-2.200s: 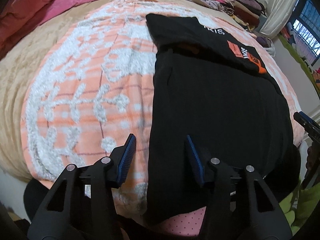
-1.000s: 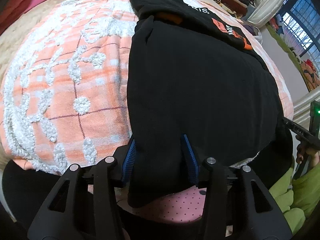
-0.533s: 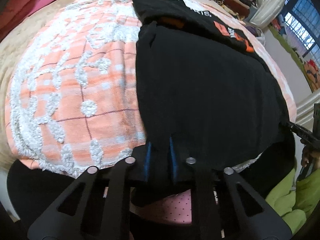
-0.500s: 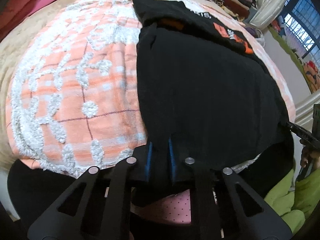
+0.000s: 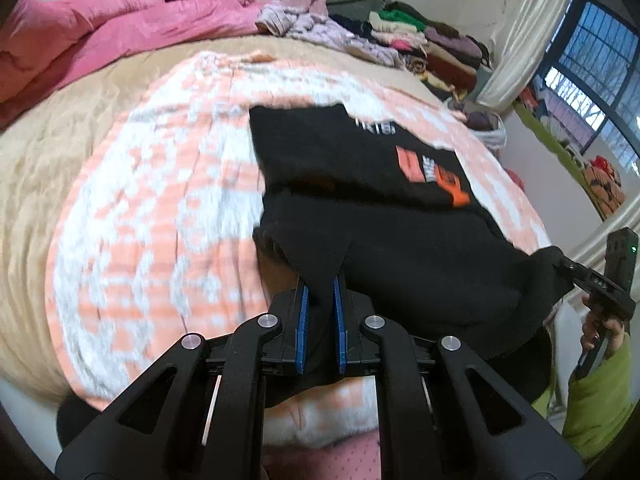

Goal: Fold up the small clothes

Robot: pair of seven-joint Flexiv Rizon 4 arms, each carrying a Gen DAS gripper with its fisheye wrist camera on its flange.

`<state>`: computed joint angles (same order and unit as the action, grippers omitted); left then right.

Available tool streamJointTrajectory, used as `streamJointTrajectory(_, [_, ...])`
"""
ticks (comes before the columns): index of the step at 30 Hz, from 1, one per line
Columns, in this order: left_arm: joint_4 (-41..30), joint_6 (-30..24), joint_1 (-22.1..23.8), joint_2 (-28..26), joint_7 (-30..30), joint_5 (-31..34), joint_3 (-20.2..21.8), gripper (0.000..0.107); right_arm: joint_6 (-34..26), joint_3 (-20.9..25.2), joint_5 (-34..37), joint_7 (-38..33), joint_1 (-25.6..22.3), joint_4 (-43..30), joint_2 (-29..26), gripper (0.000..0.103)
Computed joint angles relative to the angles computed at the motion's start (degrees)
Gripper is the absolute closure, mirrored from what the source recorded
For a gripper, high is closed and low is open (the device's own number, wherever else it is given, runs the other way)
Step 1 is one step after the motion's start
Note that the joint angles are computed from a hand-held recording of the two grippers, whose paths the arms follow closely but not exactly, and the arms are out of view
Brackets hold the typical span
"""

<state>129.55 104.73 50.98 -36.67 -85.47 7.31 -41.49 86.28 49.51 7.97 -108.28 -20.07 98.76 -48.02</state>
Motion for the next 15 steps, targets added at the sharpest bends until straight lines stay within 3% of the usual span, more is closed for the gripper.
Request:
streamJointTrajectory(5, [-5.25, -0.79, -2.66, -1.13, -0.47, -2.27, 1.17, 0.102, 1.88, 0.38, -1.17, 0.04, 1.22, -4.93, -1.34, 0.096])
streamJointTrajectory(15, [-14.16, -3.33, -9.13, -2.62, 0.07, -8.24, 5.51, 0.102, 1.54, -6.03, -4.54, 5.58, 8.88, -15.72, -4.17, 0.096])
